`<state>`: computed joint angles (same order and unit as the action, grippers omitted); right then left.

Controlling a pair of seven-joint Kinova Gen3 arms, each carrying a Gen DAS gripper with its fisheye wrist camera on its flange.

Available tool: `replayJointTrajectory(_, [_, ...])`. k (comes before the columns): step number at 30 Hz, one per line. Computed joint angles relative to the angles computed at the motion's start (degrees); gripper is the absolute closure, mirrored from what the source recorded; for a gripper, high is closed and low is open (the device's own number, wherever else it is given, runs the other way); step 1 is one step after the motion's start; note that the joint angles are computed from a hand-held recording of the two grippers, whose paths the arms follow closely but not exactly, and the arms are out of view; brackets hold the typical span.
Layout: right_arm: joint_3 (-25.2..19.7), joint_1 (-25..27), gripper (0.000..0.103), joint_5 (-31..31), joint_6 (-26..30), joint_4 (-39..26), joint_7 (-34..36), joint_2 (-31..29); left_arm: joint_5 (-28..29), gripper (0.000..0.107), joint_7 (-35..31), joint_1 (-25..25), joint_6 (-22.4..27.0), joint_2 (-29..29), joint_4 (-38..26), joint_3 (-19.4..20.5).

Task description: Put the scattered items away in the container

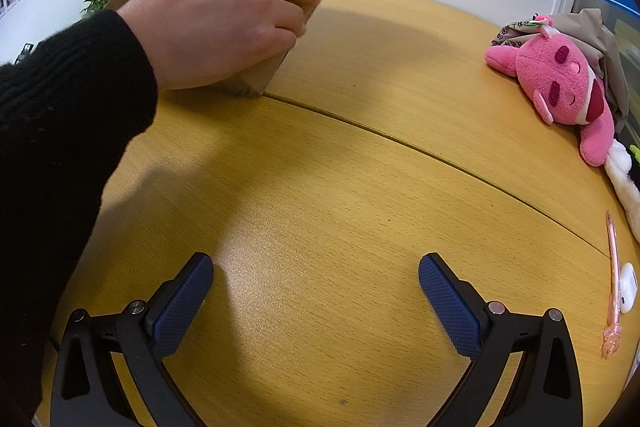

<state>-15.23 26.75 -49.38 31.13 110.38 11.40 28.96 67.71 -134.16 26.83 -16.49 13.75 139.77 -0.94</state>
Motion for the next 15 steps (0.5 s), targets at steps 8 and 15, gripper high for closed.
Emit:
replayJointTrajectory(8, [0.2, -0.1, 0.000, 0.1, 0.2, -0.1, 0.0, 0.0, 0.0, 0.004, 0.1, 0.0, -0.1, 0.0, 0.0, 0.0])
replayJointTrajectory(15, [0.4, -0.3, 0.000, 0.2, 0.3, -0.1, -0.3, -0.2, -0.2, 0.004, 0.2, -0.1, -0.1, 0.0, 0.1, 0.1])
